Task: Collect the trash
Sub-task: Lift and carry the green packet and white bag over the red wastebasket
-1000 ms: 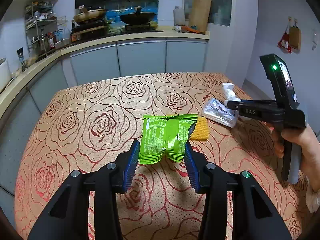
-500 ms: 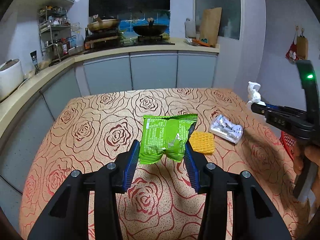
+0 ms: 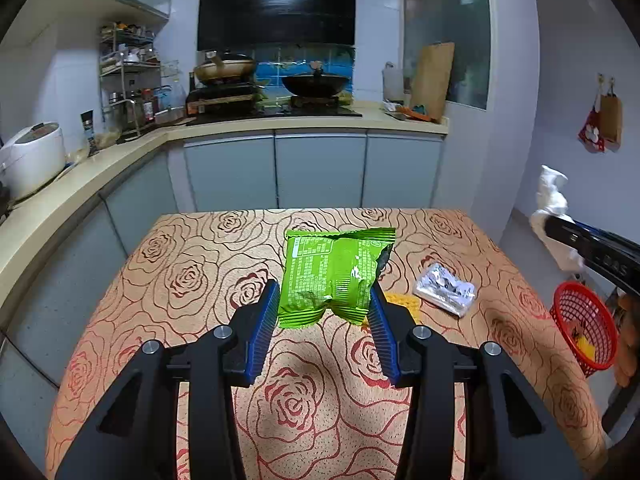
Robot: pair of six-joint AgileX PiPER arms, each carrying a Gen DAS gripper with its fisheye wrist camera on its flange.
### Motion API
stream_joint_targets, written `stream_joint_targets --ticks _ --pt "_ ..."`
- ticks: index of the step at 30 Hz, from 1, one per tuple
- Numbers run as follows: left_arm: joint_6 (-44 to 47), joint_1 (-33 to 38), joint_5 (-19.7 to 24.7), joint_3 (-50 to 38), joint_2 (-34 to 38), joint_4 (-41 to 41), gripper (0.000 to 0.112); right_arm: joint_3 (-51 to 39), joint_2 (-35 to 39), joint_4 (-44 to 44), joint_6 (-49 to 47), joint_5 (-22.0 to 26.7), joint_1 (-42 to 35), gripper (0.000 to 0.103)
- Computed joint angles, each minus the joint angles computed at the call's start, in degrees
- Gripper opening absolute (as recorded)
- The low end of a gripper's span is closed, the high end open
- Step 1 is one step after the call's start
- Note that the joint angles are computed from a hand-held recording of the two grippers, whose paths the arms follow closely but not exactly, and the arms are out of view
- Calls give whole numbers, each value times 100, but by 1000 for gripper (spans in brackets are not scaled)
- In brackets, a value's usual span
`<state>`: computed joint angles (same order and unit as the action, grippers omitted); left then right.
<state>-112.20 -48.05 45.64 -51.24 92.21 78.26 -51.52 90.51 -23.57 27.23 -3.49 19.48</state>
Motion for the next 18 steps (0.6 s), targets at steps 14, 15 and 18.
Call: stream_joint_targets --ticks 14,15,18 --pt "203 -454 412 -469 37 -103 42 829 -916 -914 862 -274 -605 21" --pt "229 -468 405 -516 60 -110 42 871 -971 -1213 1145 -304 -687 21" --pt "346 -534 387 -709 168 -126 42 998 -1142 -1768 1671 -350 -897 21"
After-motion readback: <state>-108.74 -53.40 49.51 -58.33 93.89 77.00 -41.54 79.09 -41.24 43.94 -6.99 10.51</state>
